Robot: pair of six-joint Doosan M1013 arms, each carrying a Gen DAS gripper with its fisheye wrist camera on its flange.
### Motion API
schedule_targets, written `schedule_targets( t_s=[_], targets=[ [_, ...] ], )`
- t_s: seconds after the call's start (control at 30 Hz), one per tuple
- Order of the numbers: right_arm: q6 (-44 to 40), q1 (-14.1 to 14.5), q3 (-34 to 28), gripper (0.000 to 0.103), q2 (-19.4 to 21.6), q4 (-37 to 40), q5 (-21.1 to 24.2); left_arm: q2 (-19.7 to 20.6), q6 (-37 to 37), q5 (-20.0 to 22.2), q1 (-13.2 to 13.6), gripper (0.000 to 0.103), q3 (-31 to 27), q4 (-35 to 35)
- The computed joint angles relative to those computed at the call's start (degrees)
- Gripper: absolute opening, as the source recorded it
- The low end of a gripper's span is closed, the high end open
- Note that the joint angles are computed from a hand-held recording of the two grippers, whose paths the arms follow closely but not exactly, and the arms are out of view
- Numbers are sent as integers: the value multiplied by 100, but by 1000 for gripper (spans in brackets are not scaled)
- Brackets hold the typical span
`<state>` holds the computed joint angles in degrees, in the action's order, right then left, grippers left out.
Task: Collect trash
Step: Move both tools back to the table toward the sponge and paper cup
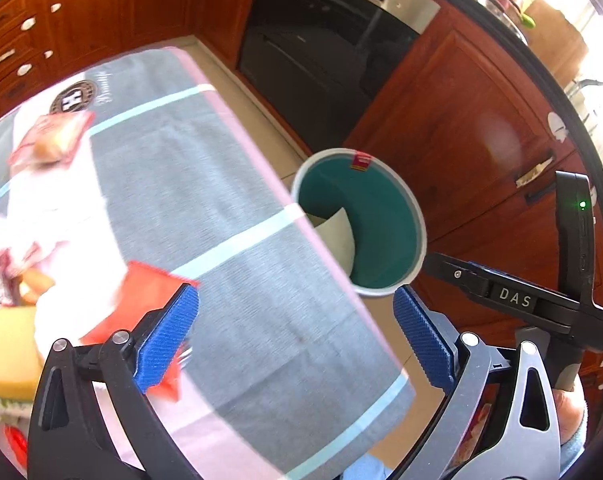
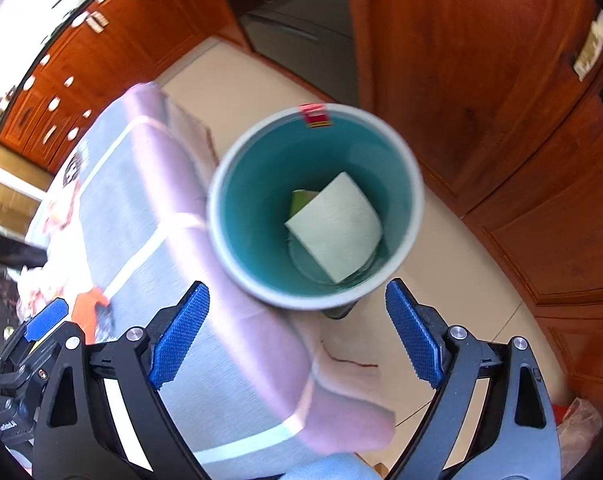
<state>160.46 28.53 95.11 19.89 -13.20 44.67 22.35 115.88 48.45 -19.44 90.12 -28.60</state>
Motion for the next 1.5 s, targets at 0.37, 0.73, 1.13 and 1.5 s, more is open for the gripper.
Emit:
schedule_targets(
  t_s=[0.37,0.73,1.13,1.5],
  targets=[
    [-464,611,-954,86,458,-115,445,-645,500,-459,830,99,685,-307],
    [-1233,1006,-2077,86,1122,181,825,-820,1001,-492,1824,99,959,-706],
    [-2223,1161,-3206,86,1858,760,1200,-663,1005,-495,2316,99,948,-543],
    [-3740,1355,-4681,86,2764,747,2042,-479,1183,-208,2431,99,956,-671]
  ],
)
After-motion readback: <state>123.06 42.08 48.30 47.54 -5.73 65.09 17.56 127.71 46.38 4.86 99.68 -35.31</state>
